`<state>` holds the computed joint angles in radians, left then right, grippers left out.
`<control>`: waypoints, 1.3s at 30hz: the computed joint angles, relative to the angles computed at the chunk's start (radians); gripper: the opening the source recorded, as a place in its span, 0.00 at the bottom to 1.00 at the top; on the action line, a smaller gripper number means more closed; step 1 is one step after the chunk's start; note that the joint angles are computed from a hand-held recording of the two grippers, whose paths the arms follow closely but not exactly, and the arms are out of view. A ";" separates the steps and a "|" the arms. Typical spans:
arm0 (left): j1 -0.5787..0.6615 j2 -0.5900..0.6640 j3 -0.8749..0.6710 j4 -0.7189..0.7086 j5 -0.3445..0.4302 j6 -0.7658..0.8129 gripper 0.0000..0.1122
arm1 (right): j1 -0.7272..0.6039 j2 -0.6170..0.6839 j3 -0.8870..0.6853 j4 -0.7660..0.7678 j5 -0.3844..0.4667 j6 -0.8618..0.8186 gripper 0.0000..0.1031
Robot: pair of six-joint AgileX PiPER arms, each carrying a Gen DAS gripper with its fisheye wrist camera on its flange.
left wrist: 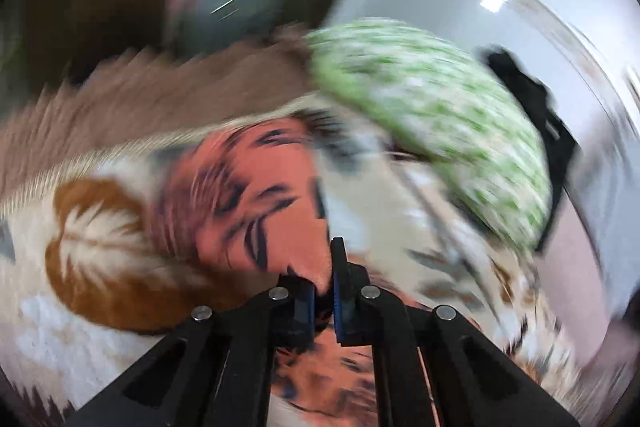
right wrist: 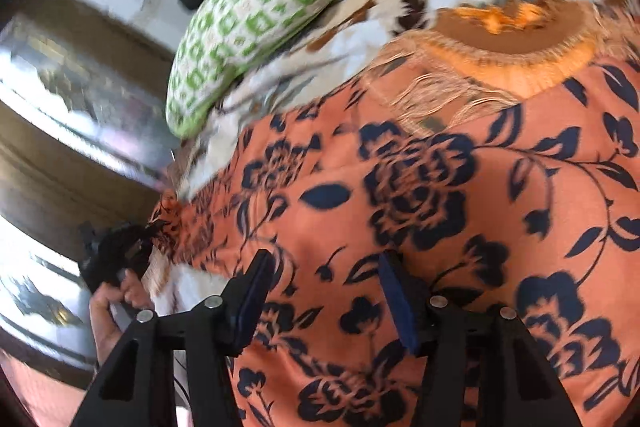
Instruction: Fold small clothes
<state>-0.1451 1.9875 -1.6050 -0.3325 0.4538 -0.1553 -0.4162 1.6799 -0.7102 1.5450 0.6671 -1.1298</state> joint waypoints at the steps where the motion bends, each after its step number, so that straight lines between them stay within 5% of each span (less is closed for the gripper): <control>1: -0.044 -0.021 0.000 -0.003 -0.005 0.038 0.05 | -0.043 0.031 0.000 0.019 0.052 -0.014 0.52; 4: -0.173 -0.076 0.018 -0.108 -0.022 0.231 0.05 | -0.162 0.050 0.035 0.051 0.184 -0.058 0.52; 10: -0.505 -0.096 0.021 -0.136 -0.015 0.424 0.05 | -0.465 -0.021 0.125 0.010 0.275 -0.113 0.54; 13: -0.691 -0.025 -0.035 0.058 0.056 0.340 0.06 | -0.657 -0.014 0.116 -0.074 0.344 -0.094 0.53; 15: -0.774 0.070 -0.143 0.187 0.207 0.287 0.06 | -0.772 0.015 0.083 -0.128 0.406 -0.061 0.54; 18: -0.756 0.115 -0.202 0.142 0.305 0.377 0.07 | -0.879 0.043 0.023 -0.205 0.471 0.000 0.59; 20: -0.677 0.085 -0.197 -0.053 0.329 0.539 0.17 | -0.878 0.045 -0.010 -0.232 0.486 0.031 0.59; 22: -0.560 0.048 -0.224 -0.252 0.408 0.654 0.44 | -0.867 0.049 -0.039 -0.254 0.498 0.044 0.60; 23: -0.523 0.031 -0.194 -0.352 0.395 0.718 0.65 | -0.842 0.050 -0.043 -0.244 0.491 0.049 0.60; 25: -0.435 -0.029 -0.113 -0.524 0.348 0.824 0.71 | -0.813 0.047 -0.041 -0.243 0.493 0.049 0.62; 29: -0.288 -0.012 -0.109 -0.691 0.391 0.858 0.71 | -0.671 0.013 -0.033 -0.225 0.443 0.061 0.62; 31: -0.262 0.013 -0.124 -0.642 0.390 0.769 0.71 | -0.586 -0.013 -0.046 -0.211 0.400 0.082 0.62; 33: -0.281 0.027 -0.133 -0.459 0.350 0.594 0.71 | -0.485 -0.048 -0.075 -0.219 0.332 0.135 0.62; 39: -0.370 0.121 -0.223 0.005 0.397 0.232 0.71 | -0.211 -0.113 -0.171 -0.377 0.098 0.306 0.62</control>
<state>-0.5154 2.1084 -1.8278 -0.3279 0.8505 0.0769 -0.6268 1.5667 -0.8808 1.1675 0.7651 -0.8239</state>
